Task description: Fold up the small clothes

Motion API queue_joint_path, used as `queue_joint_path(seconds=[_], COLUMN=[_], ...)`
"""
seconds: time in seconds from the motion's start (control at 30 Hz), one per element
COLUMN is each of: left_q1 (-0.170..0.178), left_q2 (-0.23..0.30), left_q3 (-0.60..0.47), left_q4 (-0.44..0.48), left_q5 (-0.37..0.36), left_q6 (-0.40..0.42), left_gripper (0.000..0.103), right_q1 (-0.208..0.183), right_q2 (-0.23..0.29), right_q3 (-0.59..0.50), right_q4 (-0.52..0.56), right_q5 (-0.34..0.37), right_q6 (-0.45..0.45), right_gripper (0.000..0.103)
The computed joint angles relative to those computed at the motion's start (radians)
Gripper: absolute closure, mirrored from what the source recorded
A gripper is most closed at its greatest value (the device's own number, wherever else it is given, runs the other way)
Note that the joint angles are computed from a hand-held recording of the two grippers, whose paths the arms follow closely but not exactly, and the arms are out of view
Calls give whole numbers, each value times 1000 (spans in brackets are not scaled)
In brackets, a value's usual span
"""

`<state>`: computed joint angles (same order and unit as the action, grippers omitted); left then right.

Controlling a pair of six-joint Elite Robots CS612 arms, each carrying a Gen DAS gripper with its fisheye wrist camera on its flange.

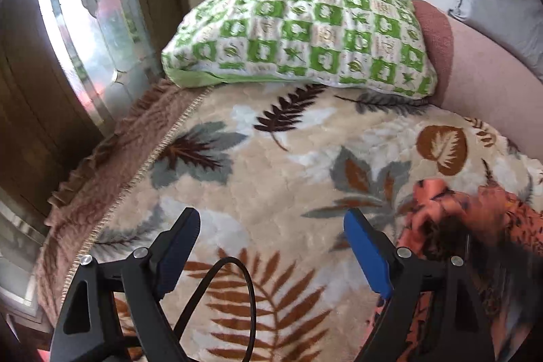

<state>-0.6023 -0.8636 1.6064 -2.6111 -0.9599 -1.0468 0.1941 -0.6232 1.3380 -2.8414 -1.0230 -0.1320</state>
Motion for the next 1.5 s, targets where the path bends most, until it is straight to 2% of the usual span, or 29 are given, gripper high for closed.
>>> queue_joint_path(seconds=[0.13, 0.2, 0.23, 0.3, 0.43, 0.5, 0.57, 0.63, 0.7, 0.77, 0.83, 0.9, 0.97, 1.03, 1.07, 1.17, 1.23, 1.3, 1.33, 1.43, 1.5], left_q1=[2, 2, 0, -6, -32, -44, -47, -44, -48, -50, -52, -53, -59, -66, -71, -78, -79, -76, -73, -71, -77], left_q2=[21, 31, 36, 44, 66, 84, 111, 148, 168, 160, 138, 114, 93, 92, 101, 145, 153, 137, 123, 75, 53], left_q3=[-28, -42, -50, -63, -97, -130, -184, -250, -276, -268, -239, -201, -160, -149, -163, -236, -253, -238, -218, -138, -96], left_q4=[-20, -24, -21, -14, 13, 94, 248, 417, 484, 478, 441, 360, 239, 188, 218, 408, 458, 431, 393, 250, 192], left_q5=[-36, -48, -50, -46, 8, 57, 70, 51, 71, 84, 81, 63, 42, 33, 40, 75, 94, 73, 60, 22, 10], left_q6=[48, 73, 86, 109, 183, 198, 176, 173, 180, 170, 143, 126, 143, 173, 183, 180, 166, 150, 139, 103, 88], left_gripper=[16, 16, 16, 16, 16, 16, 16, 16, 16, 16, 16, 16, 16, 16, 16, 16, 16, 16, 16, 16, 16], right_q1=[-3, -21, -30, -47, -99, -130, -165, -203, -229, -249, -257, -267, -278, -283, -283, -266, -266, -267, -272, -279, -281], right_q2=[58, 60, 51, 20, -50, -86, -109, -122, -121, -115, -128, -148, -164, -179, -185, -171, -160, -171, -174, -194, -203], right_q3=[-129, -141, -124, -67, 74, 148, 203, 236, 253, 254, 276, 305, 340, 371, 384, 376, 376, 377, 383, 411, 422], right_q4=[-28, -23, -46, -94, -146, -179, -204, -181, -152, -106, -134, -180, -254, -277, -275, -194, -220, -213, -230, -265, -261], right_q5=[-47, -7, 5, -14, -117, -187, -226, -249, -287, -244, -222, -196, -159, -152, -161, -236, -238, -225, -190, -156, -103], right_q6=[172, 221, 227, 197, 141, 136, 157, 186, 204, 187, 185, 203, 226, 232, 227, 196, 190, 205, 221, 229, 221], right_gripper=[61, 61, 61, 61, 62, 62, 62, 62, 63, 62, 63, 63, 61, 61, 61, 61, 61, 59, 59, 59, 59])
